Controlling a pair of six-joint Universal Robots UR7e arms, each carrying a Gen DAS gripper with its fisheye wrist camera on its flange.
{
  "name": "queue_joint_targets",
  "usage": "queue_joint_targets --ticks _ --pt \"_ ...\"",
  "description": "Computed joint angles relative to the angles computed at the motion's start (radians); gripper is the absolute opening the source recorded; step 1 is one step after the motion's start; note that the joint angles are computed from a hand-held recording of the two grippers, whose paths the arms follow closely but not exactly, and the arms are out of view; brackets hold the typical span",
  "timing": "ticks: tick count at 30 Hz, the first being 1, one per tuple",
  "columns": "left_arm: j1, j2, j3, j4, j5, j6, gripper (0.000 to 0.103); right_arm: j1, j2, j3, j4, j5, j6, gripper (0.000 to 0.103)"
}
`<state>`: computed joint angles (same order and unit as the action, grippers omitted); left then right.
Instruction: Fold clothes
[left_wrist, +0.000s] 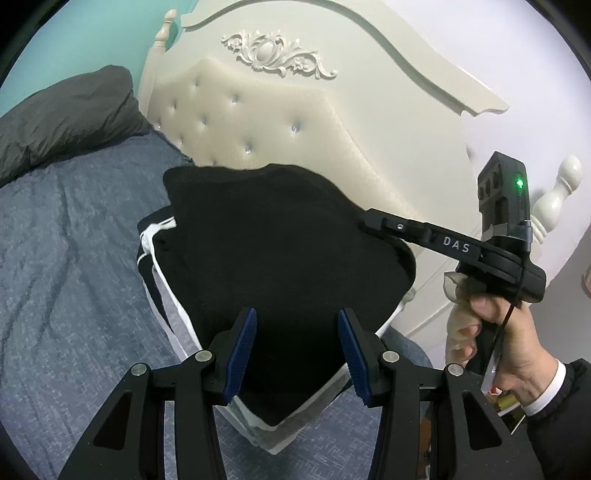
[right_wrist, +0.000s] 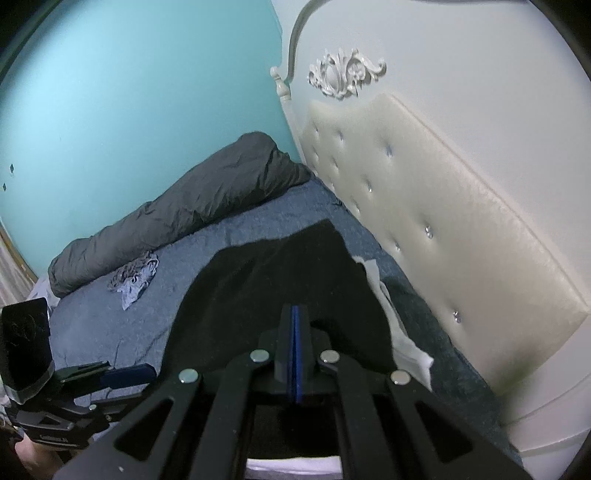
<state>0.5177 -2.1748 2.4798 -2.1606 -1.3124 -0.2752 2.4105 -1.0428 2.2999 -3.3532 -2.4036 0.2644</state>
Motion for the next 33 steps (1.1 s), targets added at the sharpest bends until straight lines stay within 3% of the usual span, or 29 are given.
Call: queue_joint_targets --ticks 17,33 --pt "-0.073 -0.111 -0.076 0.192 0.08 -0.067 0.051 0.082 -0.004 -0.023 0.067 -0.06 0.106 0.001" --pt "-0.209 -0.269 -0.164 0.491 0.163 -0.21 0.058 0.202 0.019 -0.055 0.247 -0.159 0.358 0.007"
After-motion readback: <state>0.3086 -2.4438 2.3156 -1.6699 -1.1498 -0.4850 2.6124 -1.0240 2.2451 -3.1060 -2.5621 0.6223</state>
